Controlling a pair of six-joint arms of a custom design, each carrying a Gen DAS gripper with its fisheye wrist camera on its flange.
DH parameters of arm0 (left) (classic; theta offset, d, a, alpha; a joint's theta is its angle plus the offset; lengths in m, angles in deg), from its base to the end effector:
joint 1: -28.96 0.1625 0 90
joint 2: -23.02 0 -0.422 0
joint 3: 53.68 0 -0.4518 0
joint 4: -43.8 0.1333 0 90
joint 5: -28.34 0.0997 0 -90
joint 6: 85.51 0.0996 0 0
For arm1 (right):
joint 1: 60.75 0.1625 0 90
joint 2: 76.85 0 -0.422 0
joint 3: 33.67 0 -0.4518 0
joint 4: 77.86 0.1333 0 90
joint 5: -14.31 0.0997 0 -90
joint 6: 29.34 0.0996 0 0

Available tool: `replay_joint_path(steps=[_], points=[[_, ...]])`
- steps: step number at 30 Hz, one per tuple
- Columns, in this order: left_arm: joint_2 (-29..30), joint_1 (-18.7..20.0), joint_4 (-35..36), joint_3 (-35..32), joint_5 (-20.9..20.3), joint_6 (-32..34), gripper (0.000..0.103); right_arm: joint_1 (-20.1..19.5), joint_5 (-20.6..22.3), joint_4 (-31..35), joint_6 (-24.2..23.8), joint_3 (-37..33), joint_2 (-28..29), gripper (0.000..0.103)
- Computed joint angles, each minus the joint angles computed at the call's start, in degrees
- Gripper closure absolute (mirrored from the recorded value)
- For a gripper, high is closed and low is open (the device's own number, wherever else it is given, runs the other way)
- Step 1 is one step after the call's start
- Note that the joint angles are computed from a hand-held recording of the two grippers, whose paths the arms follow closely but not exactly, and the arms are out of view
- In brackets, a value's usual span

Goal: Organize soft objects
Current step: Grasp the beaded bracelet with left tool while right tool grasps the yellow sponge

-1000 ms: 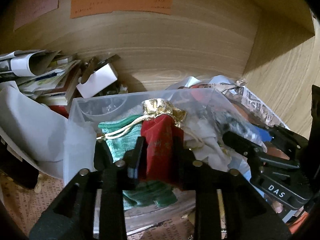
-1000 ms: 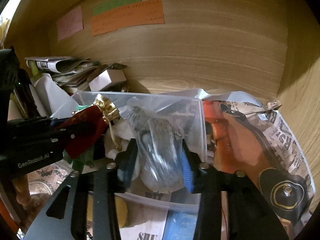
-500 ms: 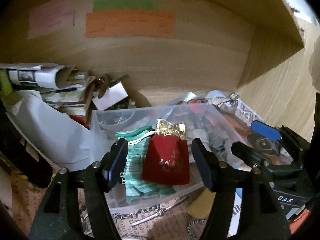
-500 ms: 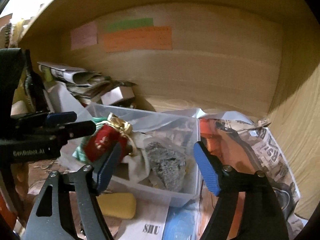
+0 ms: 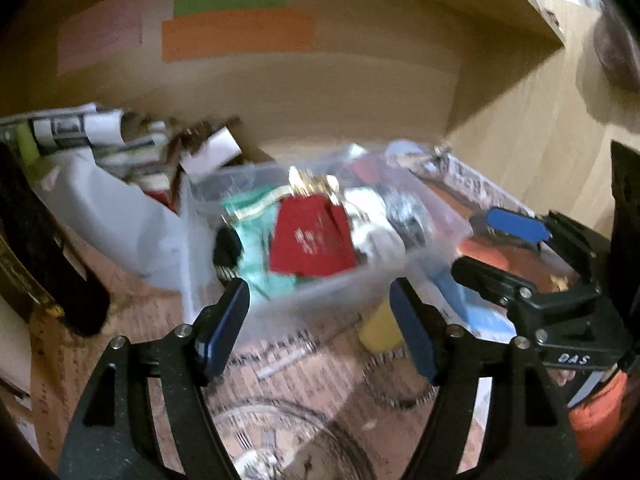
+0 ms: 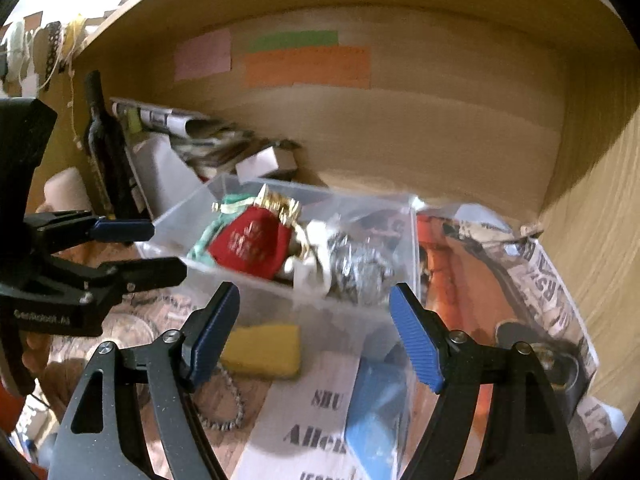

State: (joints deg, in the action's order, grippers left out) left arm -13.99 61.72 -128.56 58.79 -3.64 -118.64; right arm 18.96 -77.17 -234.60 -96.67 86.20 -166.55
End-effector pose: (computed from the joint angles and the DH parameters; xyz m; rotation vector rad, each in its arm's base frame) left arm -0.3495 -0.4839 -0.0612 0.4074 2.2779 -1.0081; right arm 0.0336 -0.5470 0.3369 1.2531 -2.3296 0.6597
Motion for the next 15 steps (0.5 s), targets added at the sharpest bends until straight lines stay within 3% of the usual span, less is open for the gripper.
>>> replay_joint_path(steps=[11, 15], points=[[2.36, 2.54, 5.11, -0.92, -8.73, -4.90, 0.031, -2.24, -1.45, 3.15, 1.08, 0.85, -1.75, 0.028], [3.70, 3.02, 6.18, -2.10, -10.46, -4.74, 0.048, -2.56, -1.69, 4.01, 1.82, 0.81, -1.94, 0.028]])
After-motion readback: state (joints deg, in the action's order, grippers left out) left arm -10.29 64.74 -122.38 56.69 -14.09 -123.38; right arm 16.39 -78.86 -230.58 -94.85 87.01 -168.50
